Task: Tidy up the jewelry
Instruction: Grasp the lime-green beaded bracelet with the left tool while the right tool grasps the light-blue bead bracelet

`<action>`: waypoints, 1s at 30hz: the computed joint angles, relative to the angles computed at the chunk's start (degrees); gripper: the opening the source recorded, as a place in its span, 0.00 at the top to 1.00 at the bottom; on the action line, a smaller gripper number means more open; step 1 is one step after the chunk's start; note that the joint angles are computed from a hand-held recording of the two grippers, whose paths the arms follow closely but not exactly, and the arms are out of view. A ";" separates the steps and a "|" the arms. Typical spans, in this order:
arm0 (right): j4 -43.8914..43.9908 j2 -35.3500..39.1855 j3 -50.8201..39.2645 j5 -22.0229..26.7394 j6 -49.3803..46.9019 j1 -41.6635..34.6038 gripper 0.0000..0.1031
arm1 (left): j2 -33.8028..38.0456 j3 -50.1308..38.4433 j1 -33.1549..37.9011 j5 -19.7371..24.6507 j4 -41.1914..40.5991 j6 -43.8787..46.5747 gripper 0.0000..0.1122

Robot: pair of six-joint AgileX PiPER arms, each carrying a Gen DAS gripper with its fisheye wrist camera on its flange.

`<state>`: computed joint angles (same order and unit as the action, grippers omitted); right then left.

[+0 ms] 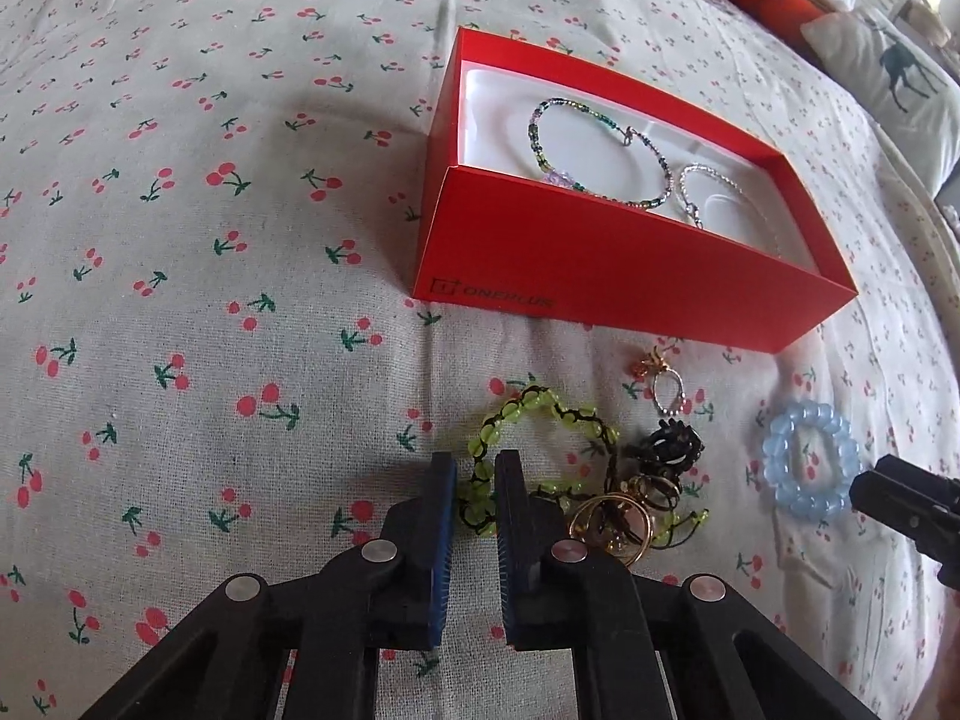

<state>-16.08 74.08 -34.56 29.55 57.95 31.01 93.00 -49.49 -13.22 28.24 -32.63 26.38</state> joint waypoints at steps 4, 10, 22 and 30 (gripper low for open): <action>0.25 0.00 -0.06 -0.17 -0.05 -0.11 0.29 | -1.97 1.44 0.13 -0.95 3.73 -2.75 0.99; -0.85 0.23 0.29 -1.66 2.43 -0.59 0.29 | -4.75 3.15 3.68 0.33 2.82 -0.80 0.99; -15.18 5.47 -3.05 5.07 15.27 5.52 0.88 | -8.38 4.22 8.60 3.59 4.09 0.06 0.99; -14.00 3.28 -3.62 6.14 14.48 5.50 0.88 | -10.65 4.20 10.11 5.36 4.17 0.15 0.99</action>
<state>-30.08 77.36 -38.17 35.69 72.42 36.52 82.34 -45.29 -3.12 33.60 -28.46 26.53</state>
